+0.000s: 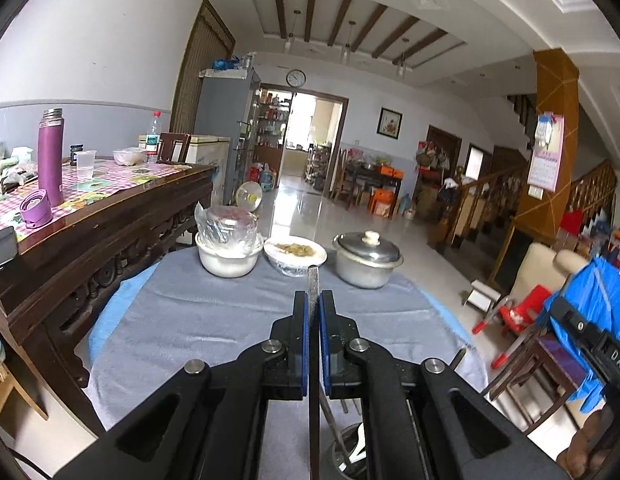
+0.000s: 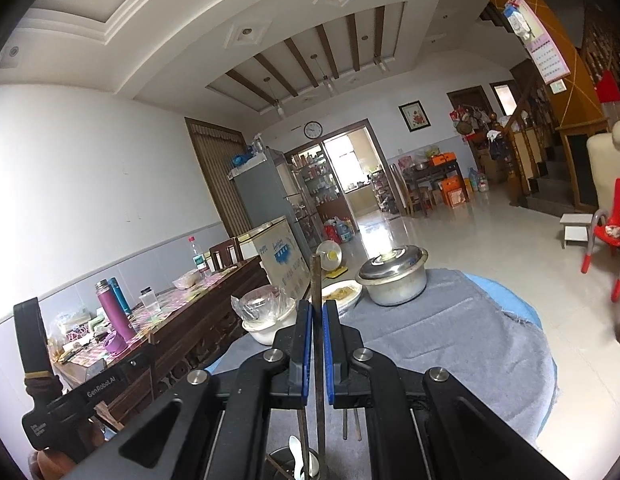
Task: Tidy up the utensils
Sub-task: 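Lift both chopsticks and carry them above the grey mesh cup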
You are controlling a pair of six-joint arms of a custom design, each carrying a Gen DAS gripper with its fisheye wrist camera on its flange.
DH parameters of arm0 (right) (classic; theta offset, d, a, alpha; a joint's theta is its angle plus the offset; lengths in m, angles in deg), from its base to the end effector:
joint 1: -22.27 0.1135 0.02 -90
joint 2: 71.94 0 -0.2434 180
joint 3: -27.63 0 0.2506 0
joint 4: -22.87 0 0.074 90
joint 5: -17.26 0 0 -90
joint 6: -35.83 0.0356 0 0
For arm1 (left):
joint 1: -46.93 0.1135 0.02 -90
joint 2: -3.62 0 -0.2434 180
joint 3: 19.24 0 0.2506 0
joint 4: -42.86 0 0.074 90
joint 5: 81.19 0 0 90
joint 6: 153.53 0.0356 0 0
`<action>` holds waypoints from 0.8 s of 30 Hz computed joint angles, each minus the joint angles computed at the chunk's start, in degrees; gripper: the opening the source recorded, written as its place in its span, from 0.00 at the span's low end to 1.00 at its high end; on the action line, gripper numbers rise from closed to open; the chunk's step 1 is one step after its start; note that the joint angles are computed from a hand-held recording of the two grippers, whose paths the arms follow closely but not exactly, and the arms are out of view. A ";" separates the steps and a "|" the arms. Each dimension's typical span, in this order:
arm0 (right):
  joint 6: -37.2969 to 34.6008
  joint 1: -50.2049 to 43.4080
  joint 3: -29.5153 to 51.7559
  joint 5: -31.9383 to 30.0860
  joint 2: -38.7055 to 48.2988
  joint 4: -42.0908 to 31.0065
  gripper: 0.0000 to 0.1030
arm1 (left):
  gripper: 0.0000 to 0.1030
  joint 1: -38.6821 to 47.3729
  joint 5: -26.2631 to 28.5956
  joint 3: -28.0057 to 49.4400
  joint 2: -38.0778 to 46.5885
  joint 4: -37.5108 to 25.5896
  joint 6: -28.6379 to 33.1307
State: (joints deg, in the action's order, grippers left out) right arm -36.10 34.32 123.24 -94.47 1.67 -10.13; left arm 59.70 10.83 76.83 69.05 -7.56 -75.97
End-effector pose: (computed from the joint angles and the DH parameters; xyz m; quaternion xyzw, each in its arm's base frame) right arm 0.2797 0.0732 0.4205 -0.0799 0.7630 0.3028 0.5654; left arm 0.2319 0.0513 0.4255 -0.1686 0.8004 -0.0128 0.5751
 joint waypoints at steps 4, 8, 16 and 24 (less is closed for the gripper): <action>-0.79 0.56 -0.53 1.08 -1.02 0.60 0.06 | 0.05 0.70 0.57 -1.01 -0.81 1.81 -1.85; -0.54 0.69 -0.67 0.85 -1.61 1.07 0.06 | 0.05 1.41 1.27 -1.85 -1.11 3.64 -3.54; -0.93 2.70 -1.31 1.42 -1.91 1.28 0.06 | 0.05 -1.47 -2.86 -7.20 -3.14 16.63 -5.74; -3.03 6.61 -2.73 3.68 -1.27 1.18 0.06 | 0.05 -6.15 -9.51 -13.39 -1.14 30.48 -6.53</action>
